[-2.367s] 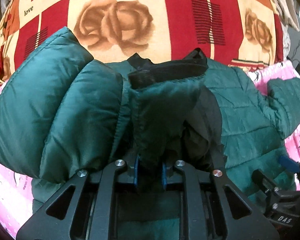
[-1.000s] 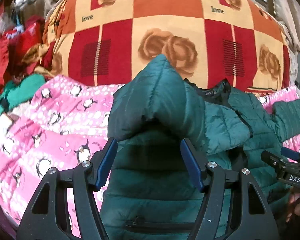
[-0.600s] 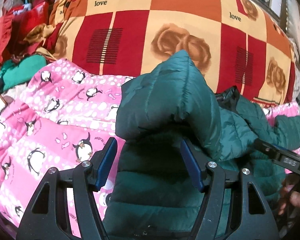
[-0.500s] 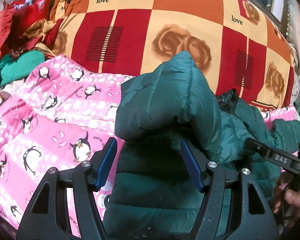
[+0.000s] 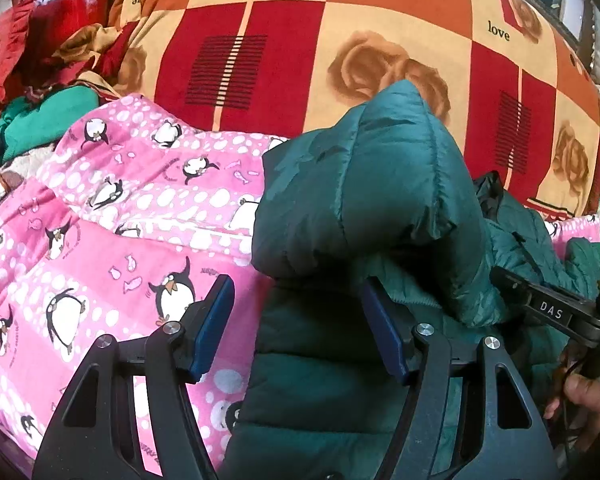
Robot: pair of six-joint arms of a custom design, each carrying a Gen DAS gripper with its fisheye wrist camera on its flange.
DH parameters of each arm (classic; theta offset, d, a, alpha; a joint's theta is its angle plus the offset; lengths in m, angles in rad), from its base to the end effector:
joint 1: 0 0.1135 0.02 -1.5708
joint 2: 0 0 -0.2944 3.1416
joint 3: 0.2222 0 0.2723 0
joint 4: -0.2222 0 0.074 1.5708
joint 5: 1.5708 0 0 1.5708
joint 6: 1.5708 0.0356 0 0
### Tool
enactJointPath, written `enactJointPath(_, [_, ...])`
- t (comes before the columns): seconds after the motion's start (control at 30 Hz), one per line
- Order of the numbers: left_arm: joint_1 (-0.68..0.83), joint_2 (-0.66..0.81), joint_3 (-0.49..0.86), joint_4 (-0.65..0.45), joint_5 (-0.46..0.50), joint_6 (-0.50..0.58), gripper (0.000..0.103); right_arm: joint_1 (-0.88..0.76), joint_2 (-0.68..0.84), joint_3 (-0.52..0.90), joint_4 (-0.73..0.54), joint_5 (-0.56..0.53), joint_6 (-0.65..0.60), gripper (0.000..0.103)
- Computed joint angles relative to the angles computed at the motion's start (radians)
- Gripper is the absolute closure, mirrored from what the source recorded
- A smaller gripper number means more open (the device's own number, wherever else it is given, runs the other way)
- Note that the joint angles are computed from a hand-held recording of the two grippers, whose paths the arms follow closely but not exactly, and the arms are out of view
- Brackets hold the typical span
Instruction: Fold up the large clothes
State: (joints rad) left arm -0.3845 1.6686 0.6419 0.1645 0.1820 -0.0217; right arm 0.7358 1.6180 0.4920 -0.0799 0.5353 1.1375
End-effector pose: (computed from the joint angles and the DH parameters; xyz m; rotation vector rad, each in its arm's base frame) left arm 0.2836 -0.1217 0.1275 0.5241 2.3982 -0.4023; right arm 0.1899 0.1474 0.0959 0.6230 2.4255 -0.0346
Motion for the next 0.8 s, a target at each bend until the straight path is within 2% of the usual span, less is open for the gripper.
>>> enactJointPath(0.13, [-0.003, 0.002, -0.002, -0.001, -0.006, -0.003, 0.037, 0.041, -0.021, 0.016, -0.07, 0.053, -0.031, 0.079])
enactJointPath(0.23, [-0.002, -0.001, -0.005, -0.002, -0.007, -0.009, 0.037, 0.068, -0.056, 0.025, -0.141, 0.099, -0.034, 0.082])
enactJointPath(0.4, [-0.008, -0.006, -0.009, -0.01, -0.009, -0.013, 0.037, 0.09, -0.156, 0.001, -0.27, 0.169, 0.006, 0.084])
enactJointPath(0.63, [-0.021, -0.013, -0.014, -0.013, -0.02, -0.024, 0.037, 0.091, -0.356, -0.041, -0.538, 0.258, 0.112, 0.084])
enactJointPath(0.8, [-0.042, -0.003, -0.01, -0.016, -0.031, -0.031, 0.037, 0.053, -0.495, -0.09, -0.611, 0.256, 0.112, 0.085])
